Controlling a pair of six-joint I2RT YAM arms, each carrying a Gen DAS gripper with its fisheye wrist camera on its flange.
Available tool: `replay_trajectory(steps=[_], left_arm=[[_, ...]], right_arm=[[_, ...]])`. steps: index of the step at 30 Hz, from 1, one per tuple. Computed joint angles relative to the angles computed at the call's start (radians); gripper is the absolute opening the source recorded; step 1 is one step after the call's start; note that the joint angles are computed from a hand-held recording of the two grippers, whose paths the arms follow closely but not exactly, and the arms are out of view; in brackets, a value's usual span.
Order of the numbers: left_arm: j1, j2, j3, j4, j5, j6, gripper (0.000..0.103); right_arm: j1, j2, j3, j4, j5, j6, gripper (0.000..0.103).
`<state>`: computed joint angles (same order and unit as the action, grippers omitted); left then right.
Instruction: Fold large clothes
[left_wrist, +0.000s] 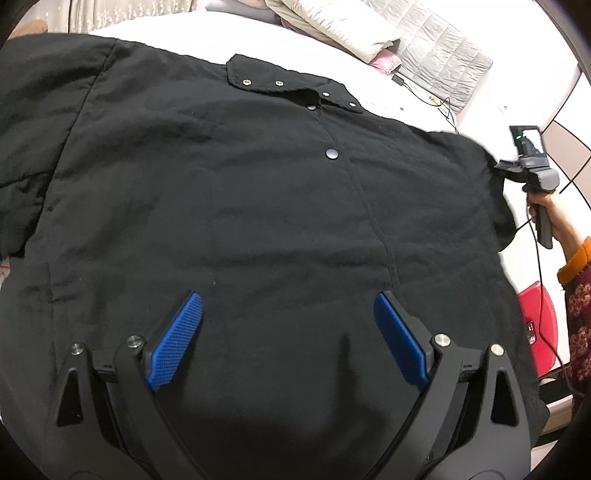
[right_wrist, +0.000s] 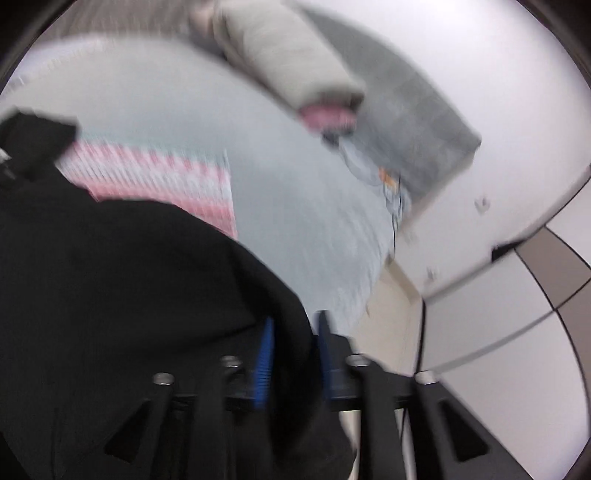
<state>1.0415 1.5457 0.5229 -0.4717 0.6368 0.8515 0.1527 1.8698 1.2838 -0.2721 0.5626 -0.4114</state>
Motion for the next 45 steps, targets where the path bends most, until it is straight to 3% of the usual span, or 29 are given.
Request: replay_trajectory(steps=[3, 6, 9, 12, 14, 19, 24, 27, 28, 29, 30, 32, 36, 40, 45], left_arm=[[0.003, -0.01, 0.001, -0.02, 0.0, 0.025, 0.094], [-0.002, -0.028, -0.003, -0.029, 0.01, 0.034, 0.094], [-0.007, -0.043, -0.01, -0.04, 0.015, 0.042, 0.094], [0.001, -0.063, -0.018, -0.054, 0.018, 0.058, 0.094], [0.014, -0.07, -0.013, -0.07, 0.026, 0.067, 0.094], [0.02, -0.056, 0.002, -0.084, 0.039, 0.061, 0.094], [0.016, -0.053, -0.013, -0.058, 0.027, 0.057, 0.094], [0.002, -0.047, -0.021, -0.029, 0.018, 0.033, 0.094], [0.001, -0.04, -0.02, -0.022, 0.015, 0.027, 0.094], [-0.001, -0.035, -0.019, -0.016, 0.013, 0.021, 0.094], [-0.002, -0.029, -0.017, -0.012, 0.011, 0.017, 0.094], [0.0, -0.018, -0.01, -0.008, 0.009, 0.012, 0.094], [0.019, -0.011, 0.01, -0.032, 0.027, 0.021, 0.094], [0.041, -0.014, 0.03, -0.077, 0.055, 0.047, 0.094], [0.071, -0.012, 0.063, -0.149, 0.107, 0.089, 0.094]], right_arm=[[-0.087, -0.022, -0.006, -0.04, -0.092, 0.105, 0.067], [-0.244, -0.077, 0.011, -0.156, -0.318, 0.237, 0.079], [-0.376, -0.081, 0.059, -0.282, -0.533, 0.341, 0.08], [-0.471, -0.089, 0.056, -0.336, -0.675, 0.448, 0.08], [-0.538, -0.119, 0.003, -0.297, -0.741, 0.488, 0.08], [-0.622, -0.153, -0.104, -0.228, -0.76, 0.553, 0.08], [-0.716, -0.025, -0.167, -0.154, -0.939, 0.761, 0.08], [-0.749, 0.056, -0.245, 0.023, -1.065, 0.926, 0.079], [-0.77, 0.077, -0.291, 0.135, -1.149, 1.009, 0.077], [-0.791, 0.094, -0.337, 0.257, -1.228, 1.1, 0.061], [-0.803, 0.105, -0.36, 0.328, -1.275, 1.152, 0.033], [-0.812, 0.086, -0.373, 0.379, -1.308, 1.166, 0.011], [-0.836, -0.134, -0.431, 0.424, -1.247, 1.098, 0.008], [-0.847, -0.344, -0.427, 0.37, -1.272, 1.053, 0.007], [-0.662, -0.618, -0.401, 0.268, -1.217, 0.941, 0.007]])
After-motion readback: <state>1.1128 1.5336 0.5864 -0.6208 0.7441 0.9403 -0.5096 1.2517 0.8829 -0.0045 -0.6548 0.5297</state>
